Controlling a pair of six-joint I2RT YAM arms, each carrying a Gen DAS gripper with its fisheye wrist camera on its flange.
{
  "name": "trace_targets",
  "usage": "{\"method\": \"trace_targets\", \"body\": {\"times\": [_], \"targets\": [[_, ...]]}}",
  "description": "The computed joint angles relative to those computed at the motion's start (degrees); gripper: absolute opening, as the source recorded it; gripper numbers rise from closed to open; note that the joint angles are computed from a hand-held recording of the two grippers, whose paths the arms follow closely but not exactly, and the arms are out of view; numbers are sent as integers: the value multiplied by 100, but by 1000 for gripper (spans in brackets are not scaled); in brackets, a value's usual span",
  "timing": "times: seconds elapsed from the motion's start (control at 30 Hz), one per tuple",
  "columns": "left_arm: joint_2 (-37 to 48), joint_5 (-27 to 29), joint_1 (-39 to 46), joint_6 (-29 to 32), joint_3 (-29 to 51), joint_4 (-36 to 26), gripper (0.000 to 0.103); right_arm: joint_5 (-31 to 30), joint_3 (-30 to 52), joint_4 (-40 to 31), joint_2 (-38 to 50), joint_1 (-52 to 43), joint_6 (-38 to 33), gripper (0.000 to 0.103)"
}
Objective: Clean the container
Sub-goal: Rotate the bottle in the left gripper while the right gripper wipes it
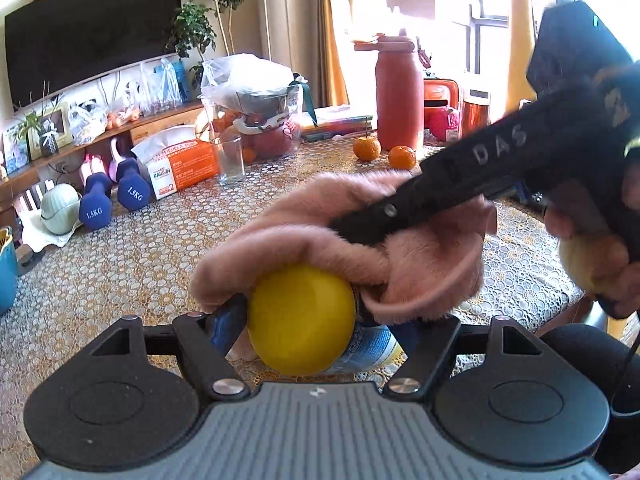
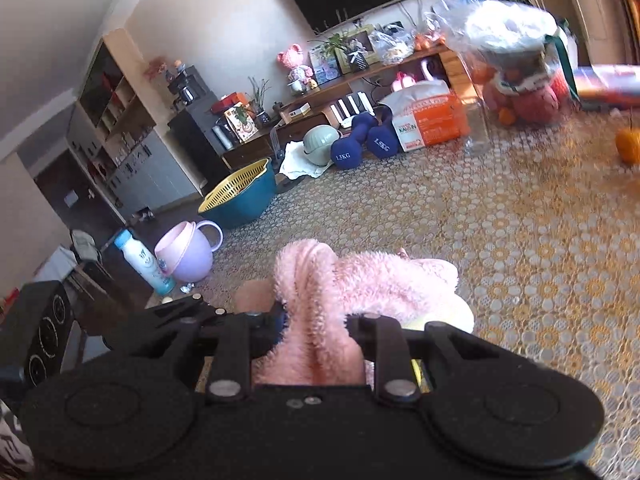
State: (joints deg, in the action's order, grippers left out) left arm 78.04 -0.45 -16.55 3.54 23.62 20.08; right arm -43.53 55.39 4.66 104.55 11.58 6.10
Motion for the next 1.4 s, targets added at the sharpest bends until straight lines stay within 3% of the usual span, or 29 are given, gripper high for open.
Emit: {"method": "trace_targets", "body": {"times": [0.2, 0.3, 0.5, 0.73, 0.93, 1.13, 1.23, 1.4], "targets": [[-266, 42, 50, -175, -219, -81, 75, 362, 68, -72, 379, -138, -291, 22], [-465, -74, -51, -159, -410, -65, 75, 686, 63, -279, 302, -92, -828, 21], [-853, -811, -737, 408, -866, 269, 71, 1636, -40, -754, -303, 150, -2178, 22], [-1215, -865, -994, 594, -992, 226, 68, 321, 36, -1243, -864, 270, -2363, 22], [-834, -1108, -1205, 675, -1042, 537, 68, 1116, 185, -1343, -392, 642, -2627, 21], [-999, -1215, -982, 350, -1215, 426, 67, 1223, 306, -1210, 62, 529, -2401, 22], [-1269, -1036, -586, 54, -1247, 37, 68, 1287, 343, -1220, 200, 447, -2298, 22], [-1499, 152, 375, -534, -1265, -494, 73, 1471, 114, -1029, 140, 467, -2377, 21]]}}
